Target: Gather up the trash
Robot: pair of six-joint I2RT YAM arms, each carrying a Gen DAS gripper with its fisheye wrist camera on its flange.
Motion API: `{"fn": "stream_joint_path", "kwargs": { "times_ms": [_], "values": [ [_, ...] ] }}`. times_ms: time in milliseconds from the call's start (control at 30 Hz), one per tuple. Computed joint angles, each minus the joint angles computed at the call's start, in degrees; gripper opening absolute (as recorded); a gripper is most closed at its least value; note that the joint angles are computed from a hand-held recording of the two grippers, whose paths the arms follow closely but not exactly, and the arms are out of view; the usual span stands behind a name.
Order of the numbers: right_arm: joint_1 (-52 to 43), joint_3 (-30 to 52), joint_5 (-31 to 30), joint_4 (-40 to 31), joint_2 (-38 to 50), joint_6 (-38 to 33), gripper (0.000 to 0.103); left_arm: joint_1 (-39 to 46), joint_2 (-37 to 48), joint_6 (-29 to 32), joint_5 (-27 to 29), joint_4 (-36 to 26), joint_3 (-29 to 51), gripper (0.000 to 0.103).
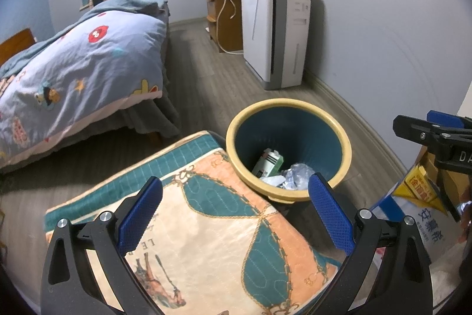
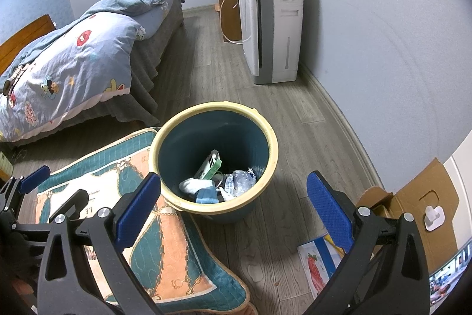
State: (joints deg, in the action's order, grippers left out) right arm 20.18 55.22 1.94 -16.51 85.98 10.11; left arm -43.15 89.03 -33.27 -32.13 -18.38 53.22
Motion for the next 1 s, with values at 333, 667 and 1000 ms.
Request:
{"fn": "stream_joint_path", "kwargs": {
  "times_ms": [333, 667, 1000],
  "values": [
    [0.12, 0.09, 0.00, 0.06, 0.12, -0.10, 0.097, -0.45, -0.82, 1.14, 0.62, 1.29, -0.95, 0.098],
    [0.19, 0.11, 0.07, 0.04, 0.10, -0.04, 0.097, 0.10, -1.17, 1.92, 1.66, 2.21, -1.78, 0.098],
    [0.10, 0.22, 0.11, -0.06, 0.06, -0.08, 0.097, 0.13, -1.16, 2.74, 1.65, 2.37, -2.11, 0.098]
  ]
}}
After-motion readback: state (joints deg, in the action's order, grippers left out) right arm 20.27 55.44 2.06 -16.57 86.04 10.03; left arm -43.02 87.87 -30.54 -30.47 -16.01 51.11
